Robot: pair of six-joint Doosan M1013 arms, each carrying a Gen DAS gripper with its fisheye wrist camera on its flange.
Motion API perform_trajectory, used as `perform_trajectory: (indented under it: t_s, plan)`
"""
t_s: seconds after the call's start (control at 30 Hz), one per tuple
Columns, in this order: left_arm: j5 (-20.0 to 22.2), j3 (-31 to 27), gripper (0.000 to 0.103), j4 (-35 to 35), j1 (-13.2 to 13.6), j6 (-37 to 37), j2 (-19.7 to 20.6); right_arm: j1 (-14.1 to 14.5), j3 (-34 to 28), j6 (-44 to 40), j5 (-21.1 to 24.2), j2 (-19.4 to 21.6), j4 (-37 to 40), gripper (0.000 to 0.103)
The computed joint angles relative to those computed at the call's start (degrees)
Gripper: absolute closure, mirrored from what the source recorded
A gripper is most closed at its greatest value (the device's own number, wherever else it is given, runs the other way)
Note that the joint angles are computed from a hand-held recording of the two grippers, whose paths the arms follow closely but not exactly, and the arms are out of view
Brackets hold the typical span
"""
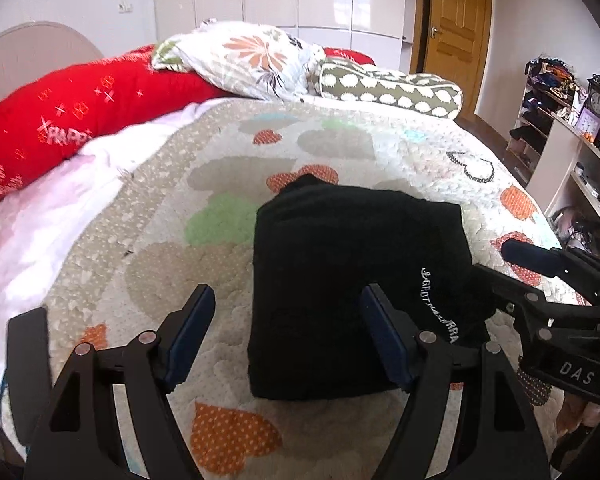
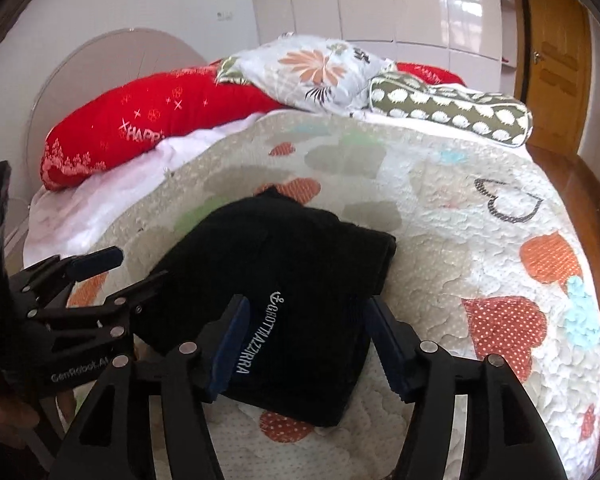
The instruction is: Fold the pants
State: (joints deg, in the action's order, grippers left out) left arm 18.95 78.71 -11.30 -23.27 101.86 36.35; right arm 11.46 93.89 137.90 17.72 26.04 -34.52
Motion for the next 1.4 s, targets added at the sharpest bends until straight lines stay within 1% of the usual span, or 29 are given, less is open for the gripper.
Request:
perform_trajectory:
  t_s: [0.07,0.1,0.13,0.17,0.2,0.27,0.37,0.4,0.5,0.57,0.7,0.87,0.93,1.07,1.2,1.27,1.33,1.4]
  plan:
    - [-1.8,1.2,0.020,2.2,-0.1,-2.3,-0.9,0.6,1.0,10.6,-0.1,-0.8,-10.2,0.032]
    - [-2.7,2.0,0.020,1.8,-0.1,-2.5,-1.4,1.0,1.7,18.0,0.2,-1.3,-17.2,0.023]
    - [-3.7,2.7,0.020,0.9,0.1,-2.7,-2.0,1.3,2.1,22.5,0.6,-1.7,-21.4,0.020]
    - [-4.0,3.1,0.019,0.5,0.1,-2.9,-2.3,1.5,2.7,27.0,1.0,-2.2,-25.5,0.020]
    - [-4.3,3.3,0.018,0.4,0.2,-3.2,-2.5,1.6,2.9,28.5,1.0,-2.5,-26.7,0.020]
    - [-5.0,4.2,0.018,1.3,0.1,-4.3,-3.2,1.5,3.5,28.4,0.8,-3.1,-25.9,0.020]
    - [-6.8,5.6,0.018,7.5,-0.3,-9.5,-4.1,1.9,4.2,29.4,1.2,-3.8,-26.5,0.020]
    - [-7.0,5.9,0.018,8.3,-0.4,-10.0,-4.4,2.0,4.5,30.0,1.0,-4.1,-26.9,0.020]
    - [-7.5,6.9,0.018,7.2,-0.4,-9.0,-5.2,2.2,5.1,30.1,1.0,-4.7,-26.8,0.020]
    - [-8.4,7.6,0.018,10.6,-0.5,-12.4,-5.8,2.4,5.4,29.5,1.5,-4.9,-26.5,0.020]
    - [-9.5,8.7,0.018,12.8,-0.5,-15.2,-6.7,2.6,5.9,28.4,1.6,-5.3,-25.4,0.020]
    - [-10.5,9.8,0.018,14.0,-0.7,-15.7,-7.5,2.9,6.4,28.7,1.4,-5.6,-26.1,0.020]
    - [-10.7,10.0,0.018,13.1,-0.8,-14.7,-7.8,3.0,6.7,30.5,1.4,-5.8,-27.7,0.020]
    - [-10.5,10.0,0.018,11.5,-0.8,-13.4,-7.9,2.9,6.9,31.1,1.3,-6.0,-27.9,0.020]
    - [-10.4,10.1,0.018,13.9,-0.9,-15.9,-8.0,3.0,6.8,30.3,1.4,-5.9,-27.1,0.020]
    - [-10.2,10.0,0.018,16.8,-1.0,-19.0,-8.0,3.0,6.6,29.4,1.3,-5.8,-26.3,0.020]
    - [-10.0,10.0,0.018,16.7,-0.9,-19.0,-7.9,3.1,6.4,27.7,1.4,-5.7,-24.9,0.020]
    - [-9.9,9.9,0.018,15.1,-0.8,-17.7,-7.9,3.2,6.2,26.2,1.5,-5.5,-23.8,0.020]
